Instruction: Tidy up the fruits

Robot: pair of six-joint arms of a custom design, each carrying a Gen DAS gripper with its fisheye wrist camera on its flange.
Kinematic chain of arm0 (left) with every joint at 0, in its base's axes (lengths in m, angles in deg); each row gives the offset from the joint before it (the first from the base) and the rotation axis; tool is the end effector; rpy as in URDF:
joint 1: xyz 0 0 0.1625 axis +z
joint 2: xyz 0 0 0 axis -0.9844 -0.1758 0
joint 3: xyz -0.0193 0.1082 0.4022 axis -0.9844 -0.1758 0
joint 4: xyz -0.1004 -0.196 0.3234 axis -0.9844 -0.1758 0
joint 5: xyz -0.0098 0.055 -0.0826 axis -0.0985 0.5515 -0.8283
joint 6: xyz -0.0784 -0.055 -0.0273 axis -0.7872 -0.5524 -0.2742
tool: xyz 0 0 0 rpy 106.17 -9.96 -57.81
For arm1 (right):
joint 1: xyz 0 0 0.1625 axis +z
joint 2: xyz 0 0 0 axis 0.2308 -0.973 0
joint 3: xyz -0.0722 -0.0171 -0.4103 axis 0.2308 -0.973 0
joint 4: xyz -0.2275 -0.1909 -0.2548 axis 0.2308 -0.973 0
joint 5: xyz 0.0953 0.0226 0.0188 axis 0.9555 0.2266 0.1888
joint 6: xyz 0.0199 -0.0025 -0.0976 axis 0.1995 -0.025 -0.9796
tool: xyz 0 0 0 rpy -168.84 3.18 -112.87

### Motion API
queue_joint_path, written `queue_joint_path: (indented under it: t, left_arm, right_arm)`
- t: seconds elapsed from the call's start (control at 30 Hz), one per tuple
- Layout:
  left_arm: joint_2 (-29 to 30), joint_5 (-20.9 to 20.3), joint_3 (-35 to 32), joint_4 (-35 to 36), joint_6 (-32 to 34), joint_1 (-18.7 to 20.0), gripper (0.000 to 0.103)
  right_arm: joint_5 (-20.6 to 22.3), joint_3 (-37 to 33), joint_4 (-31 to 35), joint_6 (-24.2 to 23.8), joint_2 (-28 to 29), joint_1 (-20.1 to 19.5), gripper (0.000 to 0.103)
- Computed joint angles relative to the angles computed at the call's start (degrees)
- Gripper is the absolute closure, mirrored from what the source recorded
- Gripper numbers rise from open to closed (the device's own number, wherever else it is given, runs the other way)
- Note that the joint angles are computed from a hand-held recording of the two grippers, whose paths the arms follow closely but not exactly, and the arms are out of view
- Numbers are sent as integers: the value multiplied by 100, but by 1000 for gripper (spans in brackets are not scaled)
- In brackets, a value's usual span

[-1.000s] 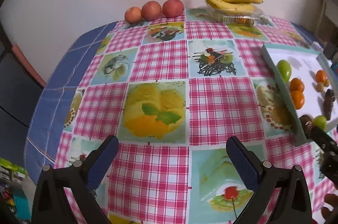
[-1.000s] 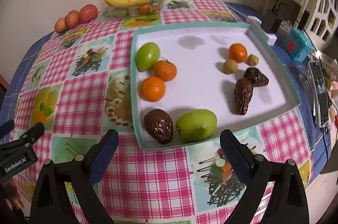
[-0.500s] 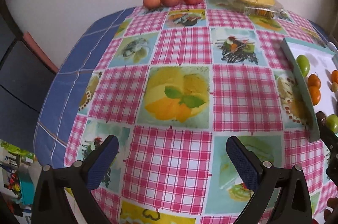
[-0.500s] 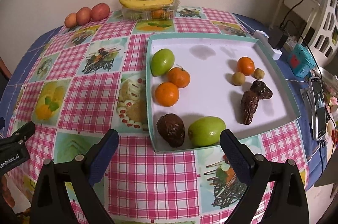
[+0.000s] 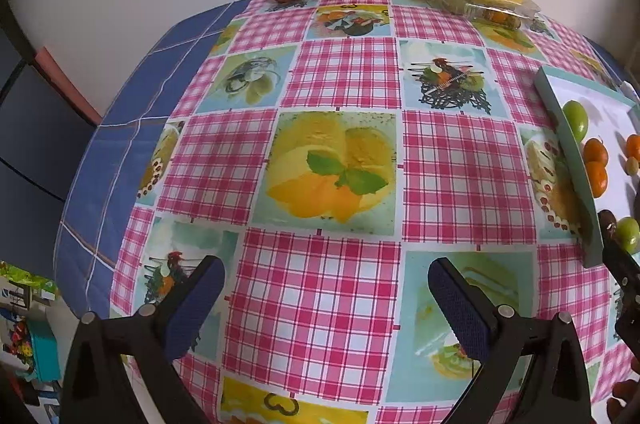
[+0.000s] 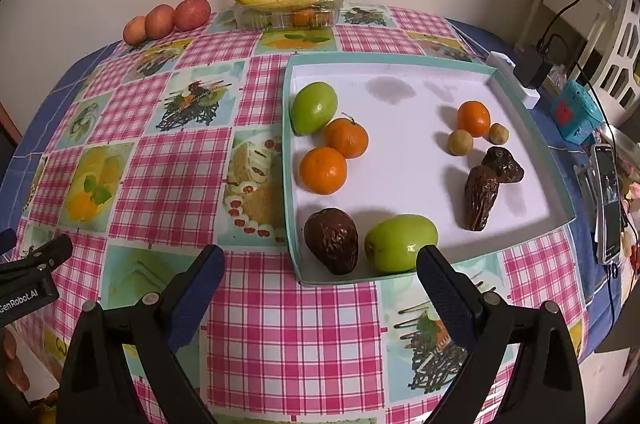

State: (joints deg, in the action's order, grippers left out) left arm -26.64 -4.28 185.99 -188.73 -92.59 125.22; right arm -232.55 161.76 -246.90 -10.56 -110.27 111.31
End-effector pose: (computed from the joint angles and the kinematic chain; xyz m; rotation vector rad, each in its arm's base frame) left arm -0.0293 -0.3373 0.2366 0.1372 2.1259 -0.5124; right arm 0.2850 -0.3243 -0.0389 0.1294 -2.2306 0.6798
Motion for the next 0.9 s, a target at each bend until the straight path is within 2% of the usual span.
queue_joint_path:
  t: [0.9]
  left_arm:
    - [-9, -129, 14, -267, 215, 69, 0]
  right_arm:
    - [35, -3, 129, 36, -21, -11, 6]
